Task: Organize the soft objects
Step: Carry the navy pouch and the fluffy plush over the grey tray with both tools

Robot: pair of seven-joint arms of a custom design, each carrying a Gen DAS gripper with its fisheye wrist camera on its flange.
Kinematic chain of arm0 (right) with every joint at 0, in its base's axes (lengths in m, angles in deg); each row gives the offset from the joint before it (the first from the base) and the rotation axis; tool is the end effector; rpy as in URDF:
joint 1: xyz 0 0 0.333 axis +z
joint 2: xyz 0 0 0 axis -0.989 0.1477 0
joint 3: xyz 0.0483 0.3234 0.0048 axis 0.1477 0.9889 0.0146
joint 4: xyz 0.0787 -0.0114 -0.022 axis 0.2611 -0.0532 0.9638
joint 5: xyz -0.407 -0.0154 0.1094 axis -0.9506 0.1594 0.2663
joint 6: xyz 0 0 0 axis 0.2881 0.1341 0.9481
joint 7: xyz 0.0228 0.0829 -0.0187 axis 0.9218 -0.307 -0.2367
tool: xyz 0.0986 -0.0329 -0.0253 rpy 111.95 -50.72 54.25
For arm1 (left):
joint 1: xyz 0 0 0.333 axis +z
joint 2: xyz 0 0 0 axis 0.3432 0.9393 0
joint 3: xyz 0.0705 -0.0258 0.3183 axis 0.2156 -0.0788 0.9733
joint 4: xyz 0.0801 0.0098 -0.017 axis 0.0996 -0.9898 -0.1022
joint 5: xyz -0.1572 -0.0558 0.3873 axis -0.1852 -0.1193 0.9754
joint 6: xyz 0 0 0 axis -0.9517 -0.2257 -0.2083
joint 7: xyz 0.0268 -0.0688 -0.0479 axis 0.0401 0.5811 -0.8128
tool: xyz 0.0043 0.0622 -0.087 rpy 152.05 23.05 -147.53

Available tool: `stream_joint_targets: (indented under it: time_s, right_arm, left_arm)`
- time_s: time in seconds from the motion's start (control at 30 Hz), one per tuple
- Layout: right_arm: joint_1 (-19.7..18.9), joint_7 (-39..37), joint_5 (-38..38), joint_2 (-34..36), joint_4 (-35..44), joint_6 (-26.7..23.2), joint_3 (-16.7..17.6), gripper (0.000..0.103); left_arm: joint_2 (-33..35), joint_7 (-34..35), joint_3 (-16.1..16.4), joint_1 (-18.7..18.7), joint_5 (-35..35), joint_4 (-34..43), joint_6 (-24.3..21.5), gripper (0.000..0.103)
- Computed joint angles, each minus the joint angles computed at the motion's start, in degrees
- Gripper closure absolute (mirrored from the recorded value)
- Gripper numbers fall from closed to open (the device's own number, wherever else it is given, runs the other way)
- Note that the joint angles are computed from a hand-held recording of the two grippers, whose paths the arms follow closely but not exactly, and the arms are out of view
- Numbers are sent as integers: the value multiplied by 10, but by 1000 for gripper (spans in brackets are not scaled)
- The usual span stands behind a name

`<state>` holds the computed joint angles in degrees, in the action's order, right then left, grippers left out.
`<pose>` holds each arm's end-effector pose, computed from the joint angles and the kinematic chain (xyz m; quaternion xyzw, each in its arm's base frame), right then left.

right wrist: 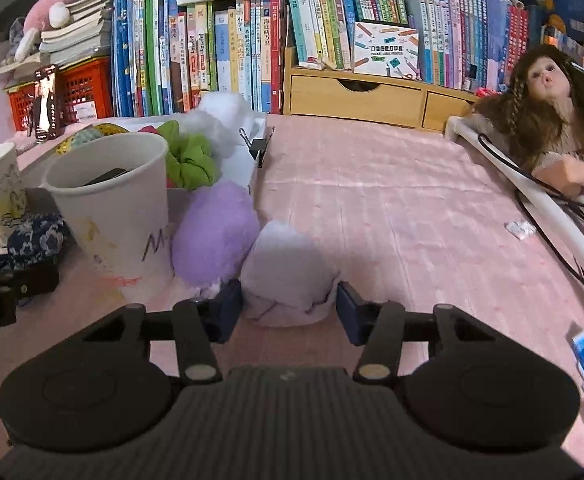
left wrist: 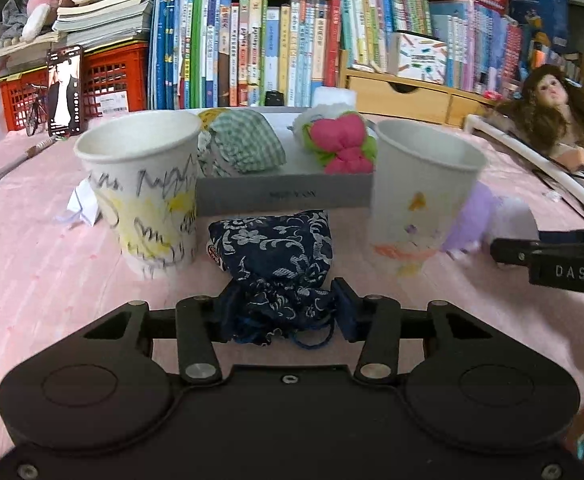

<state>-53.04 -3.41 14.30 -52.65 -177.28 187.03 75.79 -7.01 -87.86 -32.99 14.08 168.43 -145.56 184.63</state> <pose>0.6978 0.3521 0.3766 -0.7823 0.4313 -0.2262 0.3885 0.5767 -0.1629 0.3742 -0.7384 0.4982 -0.2781 0.3594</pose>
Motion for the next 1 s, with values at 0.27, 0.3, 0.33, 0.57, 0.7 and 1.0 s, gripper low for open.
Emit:
stream_joint_targets:
  time_s: [0.27,0.3,0.33,0.57,0.7,1.0]
  right_arm:
    - [9,-30,17,-11,-25,43,-4,37]
    - [9,-27,20,-8,-21,43,-4,33]
    - [9,-25,22,-3,-15,42,-3,32]
    - [28,2,19,12,3,30,-30,35]
    - [22,8,19,7,-6,35,-23,46]
    - [-16,-32,35,-18,-26,91,35,47]
  left_arm:
    - [-1,-28,-8,-13,41,4,-56,27]
    - [4,-25,-7,-12,43,9,-54,24]
    - [9,-16,-6,-11,37,14,-55,24]
    - [29,10,7,-7,-10,33,-28,50]
    - [23,18,9,-6,-8,28,-15,55]
    - [-21,0,-2,-6,57,17,-6,57]
